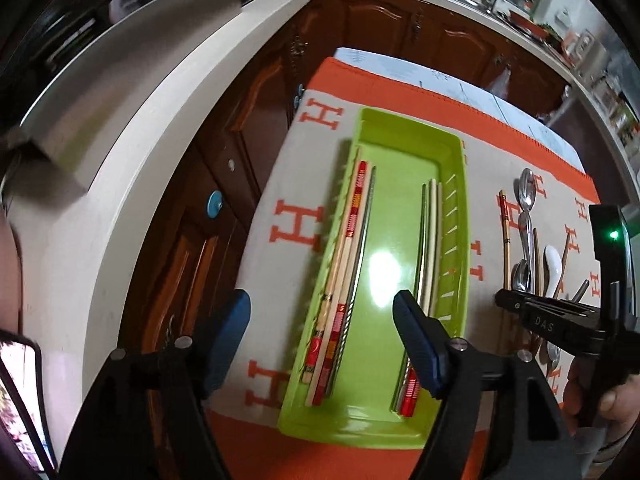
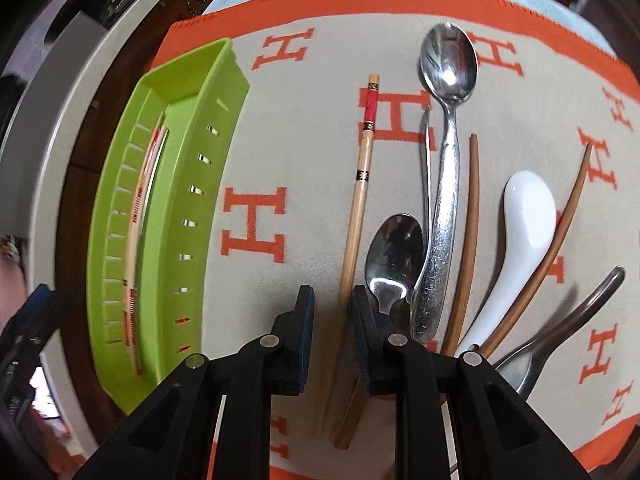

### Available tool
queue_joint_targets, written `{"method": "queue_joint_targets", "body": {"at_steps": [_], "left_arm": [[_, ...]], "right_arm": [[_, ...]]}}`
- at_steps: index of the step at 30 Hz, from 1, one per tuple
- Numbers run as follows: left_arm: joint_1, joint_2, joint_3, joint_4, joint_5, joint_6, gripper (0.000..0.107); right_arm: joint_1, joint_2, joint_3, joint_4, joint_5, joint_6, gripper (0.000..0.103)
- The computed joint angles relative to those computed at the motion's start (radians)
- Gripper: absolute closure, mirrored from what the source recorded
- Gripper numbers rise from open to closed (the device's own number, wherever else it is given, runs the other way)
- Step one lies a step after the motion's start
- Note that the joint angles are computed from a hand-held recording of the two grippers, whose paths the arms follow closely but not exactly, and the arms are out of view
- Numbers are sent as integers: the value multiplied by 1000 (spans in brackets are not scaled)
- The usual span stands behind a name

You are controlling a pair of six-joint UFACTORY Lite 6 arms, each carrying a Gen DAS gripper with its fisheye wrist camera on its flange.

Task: Organize utensils
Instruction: 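Grasp a red-tipped wooden chopstick with the right tool and lift it, then lower the wooden chopstick into the tray and open the right tool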

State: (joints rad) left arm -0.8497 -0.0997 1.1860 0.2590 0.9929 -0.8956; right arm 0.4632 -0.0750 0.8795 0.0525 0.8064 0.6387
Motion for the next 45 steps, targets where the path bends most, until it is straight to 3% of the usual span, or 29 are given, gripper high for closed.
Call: {"method": "queue_joint_targets", "body": {"at_steps": [1,9,13,20,23,30,39,45], "left_arm": [[0,-10,-11,1,0,-5,35],[7,-90,-83,18,-2,-30,35],[18,-118,-102,11,-7,-25,35],[19,-134,-95,30,14,-32,34],[15,-134,-78,39,29,-40,26],[-2,-130,-57,51,45,-54,25],[-16,-131,-41,65,68,-74,25],[-28,-120,-29,68,72,-75,25]], "right_arm": [[21,7,5,-41,4,54,95],[-52,-161,-111,139,-52,-51,97],[-70,-281,-113,216,-10,-77,97],[-27,-345,56,222,105,-38,97],[42,-315,154,195,128,11,97],[186,-124,338,174,77,94,97],[211,52,412,206,-26,39,95],[210,47,380,274,-62,-27,83]]}}
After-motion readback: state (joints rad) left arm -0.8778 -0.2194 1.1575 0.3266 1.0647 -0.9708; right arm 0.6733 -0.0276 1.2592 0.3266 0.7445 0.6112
